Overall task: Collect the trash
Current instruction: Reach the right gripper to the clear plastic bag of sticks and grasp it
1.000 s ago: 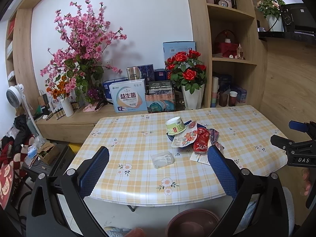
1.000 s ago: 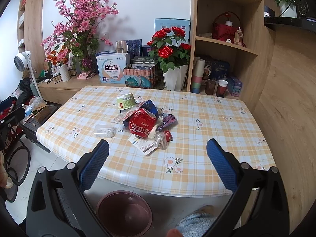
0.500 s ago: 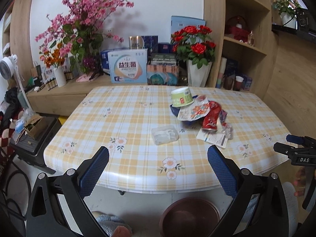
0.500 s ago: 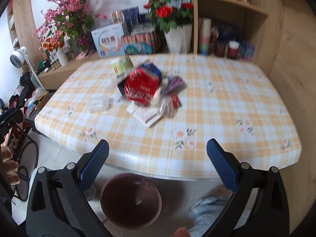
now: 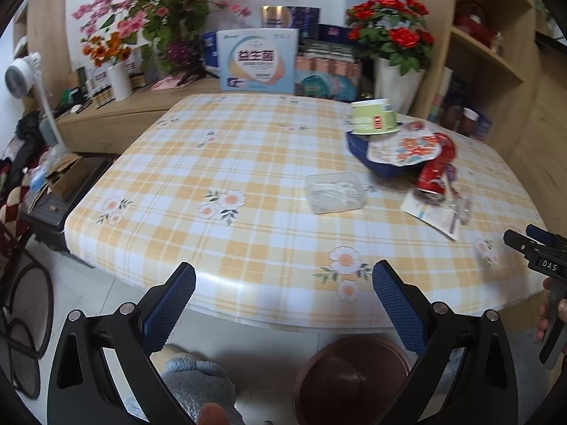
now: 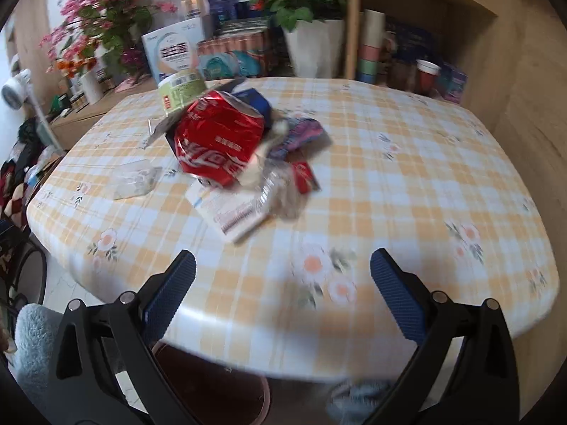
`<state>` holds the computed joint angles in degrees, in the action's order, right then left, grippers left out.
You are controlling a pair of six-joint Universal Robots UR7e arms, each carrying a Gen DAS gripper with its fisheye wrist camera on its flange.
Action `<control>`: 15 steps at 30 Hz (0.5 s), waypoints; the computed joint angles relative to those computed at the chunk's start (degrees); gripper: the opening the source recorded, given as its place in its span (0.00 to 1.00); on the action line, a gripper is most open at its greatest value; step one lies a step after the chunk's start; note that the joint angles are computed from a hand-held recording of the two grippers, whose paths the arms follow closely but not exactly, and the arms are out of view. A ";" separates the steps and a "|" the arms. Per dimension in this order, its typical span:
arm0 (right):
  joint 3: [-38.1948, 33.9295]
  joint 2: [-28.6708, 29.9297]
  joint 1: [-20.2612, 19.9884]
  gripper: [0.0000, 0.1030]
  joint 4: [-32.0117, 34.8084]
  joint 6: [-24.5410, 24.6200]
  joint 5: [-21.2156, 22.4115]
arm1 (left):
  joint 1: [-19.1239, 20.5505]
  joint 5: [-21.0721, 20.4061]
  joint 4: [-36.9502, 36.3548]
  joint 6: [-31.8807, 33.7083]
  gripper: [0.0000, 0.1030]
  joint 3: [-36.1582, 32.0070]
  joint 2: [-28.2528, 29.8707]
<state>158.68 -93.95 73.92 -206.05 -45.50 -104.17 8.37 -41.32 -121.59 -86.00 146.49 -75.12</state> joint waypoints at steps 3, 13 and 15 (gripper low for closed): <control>-3.79 3.86 -0.69 0.86 1.93 0.08 2.65 | 1.83 1.03 -0.85 1.85 0.95 -0.38 0.38; -12.32 13.37 -2.15 0.60 4.95 2.34 4.72 | 6.07 3.98 -5.57 7.72 0.95 -2.34 4.96; -13.30 14.24 -2.82 0.58 5.24 3.99 5.02 | 6.53 3.60 -7.99 9.21 0.95 -2.21 5.94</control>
